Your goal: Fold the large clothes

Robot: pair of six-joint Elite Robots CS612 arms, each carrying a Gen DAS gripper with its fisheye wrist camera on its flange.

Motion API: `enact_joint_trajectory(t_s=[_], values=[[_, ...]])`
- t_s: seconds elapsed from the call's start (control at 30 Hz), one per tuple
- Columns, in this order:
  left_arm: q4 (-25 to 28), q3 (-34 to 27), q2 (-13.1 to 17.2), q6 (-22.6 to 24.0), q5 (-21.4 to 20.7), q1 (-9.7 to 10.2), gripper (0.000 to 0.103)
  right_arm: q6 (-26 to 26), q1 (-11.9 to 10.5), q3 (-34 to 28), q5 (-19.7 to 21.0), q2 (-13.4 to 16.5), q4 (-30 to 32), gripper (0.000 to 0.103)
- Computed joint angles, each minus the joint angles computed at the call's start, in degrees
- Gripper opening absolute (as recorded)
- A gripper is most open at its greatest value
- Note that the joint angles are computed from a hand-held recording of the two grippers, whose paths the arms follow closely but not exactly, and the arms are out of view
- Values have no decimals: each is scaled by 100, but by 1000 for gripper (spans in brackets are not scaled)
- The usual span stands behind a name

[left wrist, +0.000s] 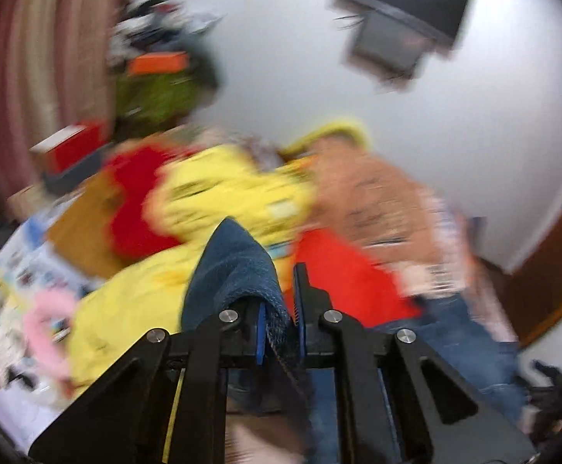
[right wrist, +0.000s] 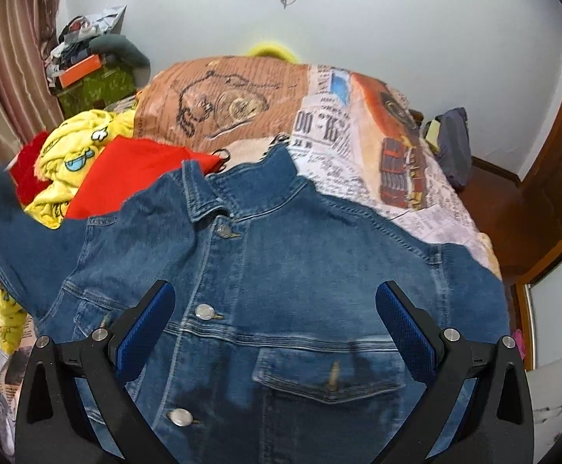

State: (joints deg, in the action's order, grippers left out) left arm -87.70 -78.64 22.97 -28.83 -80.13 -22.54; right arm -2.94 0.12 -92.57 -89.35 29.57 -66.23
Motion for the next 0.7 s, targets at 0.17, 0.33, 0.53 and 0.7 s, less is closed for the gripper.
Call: enact_joint_trajectory(t_s=[0.17, 0.33, 0.53, 0.7], values=[[-817, 807, -390, 708, -600, -381, 11, -41, -100, -181, -60, 43, 3, 103], [-793, 1545, -617, 1214, -1317, -704, 11, 45, -255, -451, 67, 126, 45, 103], [-10, 2010, -620, 1547, -2096, -944, 11, 214, -433, -666, 150, 205, 281, 103], [665, 1925, -439, 2093, -2291, -1188, 11, 350, -541, -767, 289, 248, 508, 103]])
